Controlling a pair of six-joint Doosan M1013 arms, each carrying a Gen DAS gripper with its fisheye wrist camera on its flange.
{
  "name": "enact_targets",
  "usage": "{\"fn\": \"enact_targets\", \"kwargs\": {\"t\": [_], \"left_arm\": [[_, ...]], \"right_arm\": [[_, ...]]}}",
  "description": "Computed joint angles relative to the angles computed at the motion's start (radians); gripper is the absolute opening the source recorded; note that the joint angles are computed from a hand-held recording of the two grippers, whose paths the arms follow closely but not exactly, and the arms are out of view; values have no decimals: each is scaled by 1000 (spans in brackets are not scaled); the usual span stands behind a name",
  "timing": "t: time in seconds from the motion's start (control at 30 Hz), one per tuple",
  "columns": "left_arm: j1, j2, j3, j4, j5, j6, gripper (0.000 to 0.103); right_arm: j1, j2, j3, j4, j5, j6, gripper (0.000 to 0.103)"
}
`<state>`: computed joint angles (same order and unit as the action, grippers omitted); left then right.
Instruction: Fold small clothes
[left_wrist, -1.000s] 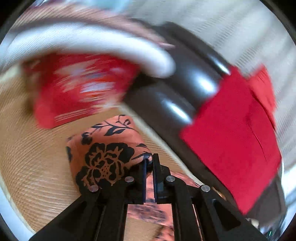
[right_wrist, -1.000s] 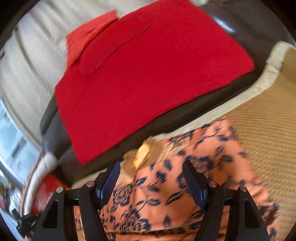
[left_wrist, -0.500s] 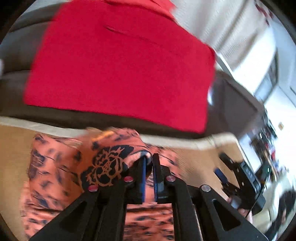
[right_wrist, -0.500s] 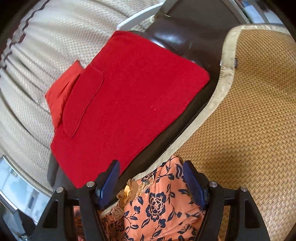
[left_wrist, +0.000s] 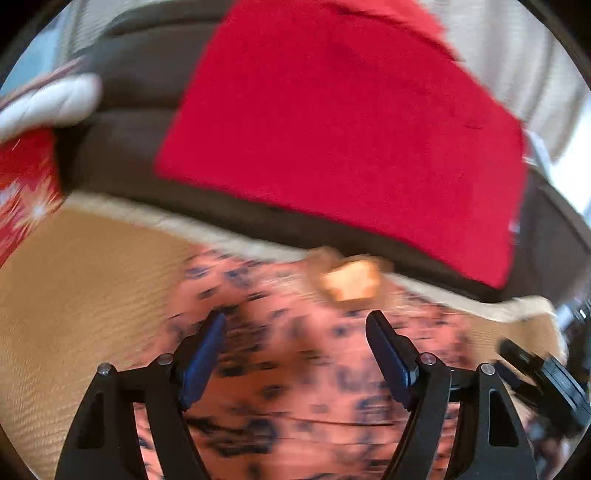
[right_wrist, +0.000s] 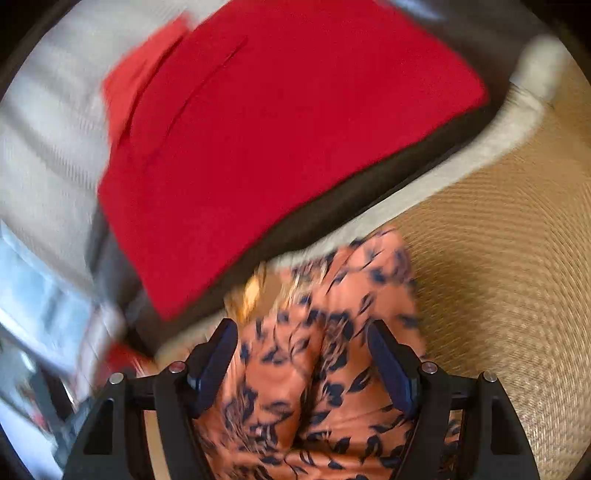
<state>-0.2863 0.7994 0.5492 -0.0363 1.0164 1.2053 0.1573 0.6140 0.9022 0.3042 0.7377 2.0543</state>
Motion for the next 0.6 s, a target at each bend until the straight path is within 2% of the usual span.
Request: {"fn": "enact_targets", "kwargs": {"t": [0.13, 0.33, 0.4, 0.47, 0.53, 0.6], "left_arm": [[24, 15, 24, 42, 28, -82, 78], [27, 70, -60, 84, 129, -84, 78], [24, 82, -77, 97, 148, -75, 78], [23, 82, -66, 124, 156, -61, 78], [23, 90, -74, 131, 183, -38, 78], [27, 101, -87, 126, 218, -28, 78]], "right_arm": [[68, 73, -162, -161, 199, -201, 77], [164, 118, -225, -394, 285, -383, 79], [188, 138, -252, -484, 311, -386, 81], [206, 181, -311, -586, 376, -364, 81], [203, 211, -354, -643, 444, -298, 81], [194, 212, -349, -747, 486, -185, 79]]}}
